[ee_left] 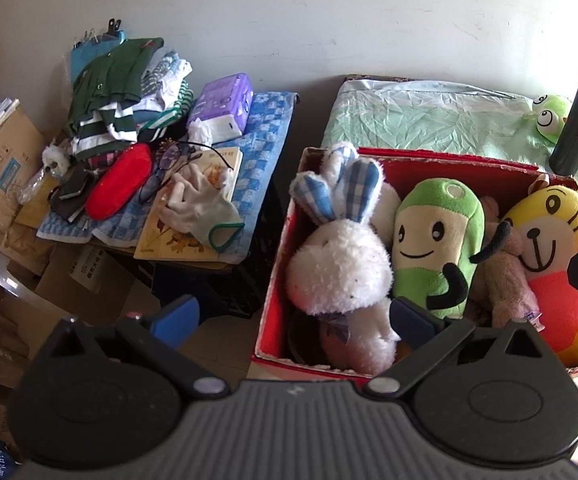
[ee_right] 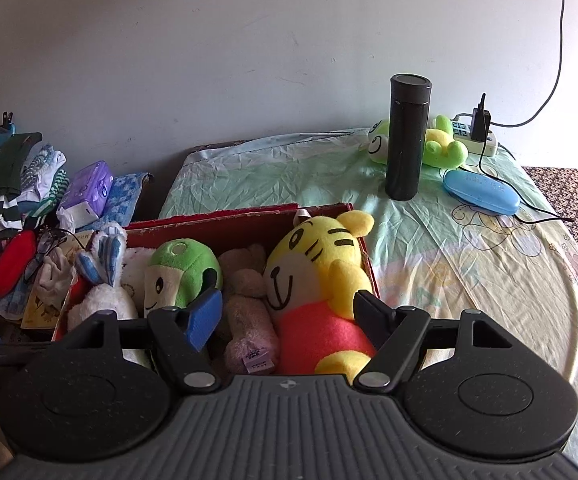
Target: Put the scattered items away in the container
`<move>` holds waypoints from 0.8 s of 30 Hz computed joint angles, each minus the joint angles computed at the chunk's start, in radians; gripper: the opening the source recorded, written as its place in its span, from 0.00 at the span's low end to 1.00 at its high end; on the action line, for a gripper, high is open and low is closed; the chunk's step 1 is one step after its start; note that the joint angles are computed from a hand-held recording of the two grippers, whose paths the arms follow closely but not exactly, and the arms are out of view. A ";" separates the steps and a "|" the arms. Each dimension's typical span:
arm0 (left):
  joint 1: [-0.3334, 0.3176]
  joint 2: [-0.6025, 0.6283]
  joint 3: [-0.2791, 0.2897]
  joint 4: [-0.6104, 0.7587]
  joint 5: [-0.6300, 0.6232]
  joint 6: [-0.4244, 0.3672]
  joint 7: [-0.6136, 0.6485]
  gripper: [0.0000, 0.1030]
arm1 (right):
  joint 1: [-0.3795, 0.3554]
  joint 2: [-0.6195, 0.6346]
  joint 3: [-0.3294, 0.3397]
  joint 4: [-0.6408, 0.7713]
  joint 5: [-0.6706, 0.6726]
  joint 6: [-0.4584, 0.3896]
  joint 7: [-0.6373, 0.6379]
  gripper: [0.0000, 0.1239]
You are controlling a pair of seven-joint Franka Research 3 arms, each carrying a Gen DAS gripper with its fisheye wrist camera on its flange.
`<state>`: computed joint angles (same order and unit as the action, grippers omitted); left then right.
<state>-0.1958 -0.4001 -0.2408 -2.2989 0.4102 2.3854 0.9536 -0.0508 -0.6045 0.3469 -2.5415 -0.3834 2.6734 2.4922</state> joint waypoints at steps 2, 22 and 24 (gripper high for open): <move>0.000 -0.007 0.003 -0.008 0.000 0.001 0.004 0.98 | 0.002 -0.001 0.006 0.001 -0.001 -0.003 0.005 0.61; 0.002 -0.076 0.036 -0.073 -0.059 -0.009 0.069 0.98 | 0.063 0.006 0.019 0.014 -0.014 -0.083 0.053 0.61; -0.002 -0.078 0.041 -0.076 -0.071 -0.008 0.088 0.98 | 0.075 0.005 0.013 0.013 -0.009 -0.088 0.054 0.61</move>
<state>-0.1979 -0.4782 -0.1996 -2.3750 0.3395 2.3771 1.0412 0.0244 -0.5997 0.3600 -2.5285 -0.3921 2.5856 2.5458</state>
